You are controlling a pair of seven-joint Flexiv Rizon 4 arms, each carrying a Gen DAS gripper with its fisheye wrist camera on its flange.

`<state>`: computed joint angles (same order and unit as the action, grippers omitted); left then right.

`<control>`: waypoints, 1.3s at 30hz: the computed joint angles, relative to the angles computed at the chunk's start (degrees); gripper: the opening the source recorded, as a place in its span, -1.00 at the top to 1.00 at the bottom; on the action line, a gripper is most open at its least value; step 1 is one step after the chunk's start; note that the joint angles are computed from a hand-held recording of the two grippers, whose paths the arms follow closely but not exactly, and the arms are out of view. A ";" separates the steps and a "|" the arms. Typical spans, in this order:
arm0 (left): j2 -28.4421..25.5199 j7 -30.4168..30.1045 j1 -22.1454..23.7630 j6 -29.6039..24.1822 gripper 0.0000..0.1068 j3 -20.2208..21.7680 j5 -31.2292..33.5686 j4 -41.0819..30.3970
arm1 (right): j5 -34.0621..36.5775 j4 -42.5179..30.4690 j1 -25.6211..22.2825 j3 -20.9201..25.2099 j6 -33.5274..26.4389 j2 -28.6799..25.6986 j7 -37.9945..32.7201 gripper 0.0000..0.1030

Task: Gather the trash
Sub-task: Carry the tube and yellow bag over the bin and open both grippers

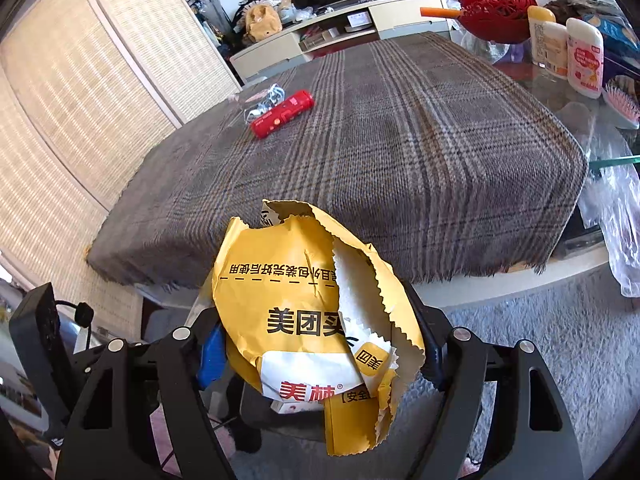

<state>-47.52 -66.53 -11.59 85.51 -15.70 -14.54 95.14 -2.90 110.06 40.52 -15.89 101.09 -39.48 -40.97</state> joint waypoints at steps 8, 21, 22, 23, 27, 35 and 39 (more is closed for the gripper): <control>-0.28 -1.61 1.07 0.98 0.79 -0.67 -0.39 4.15 | -1.45 0.25 -1.05 3.01 -3.08 -1.88 1.39 -0.47; -2.05 -2.04 0.42 -4.58 0.79 -0.34 -1.39 2.37 | -5.60 -1.58 -6.97 9.33 -6.24 -3.64 3.62 -0.48; -2.05 -2.13 0.17 -4.64 0.79 -0.12 -1.39 2.30 | -5.89 -1.85 -7.11 9.54 -6.59 -3.74 3.74 -0.49; -2.06 -2.24 -0.07 -4.84 0.79 0.11 -1.40 2.18 | -6.17 -2.11 -7.38 9.86 -6.82 -3.90 3.81 -0.49; -2.35 -2.86 -1.14 -6.43 0.78 1.39 -1.38 1.23 | -6.80 -3.18 -7.91 10.46 -7.35 -4.61 4.58 -0.57; -2.54 -4.96 -2.98 -6.31 0.17 3.81 -0.63 -0.05 | -7.49 -3.81 -7.31 9.49 -7.68 -5.02 6.11 -0.81; -2.70 -6.32 -3.88 -6.46 -0.14 5.33 0.05 -0.67 | -7.89 -3.66 -6.44 8.33 -8.44 -4.82 7.01 -0.93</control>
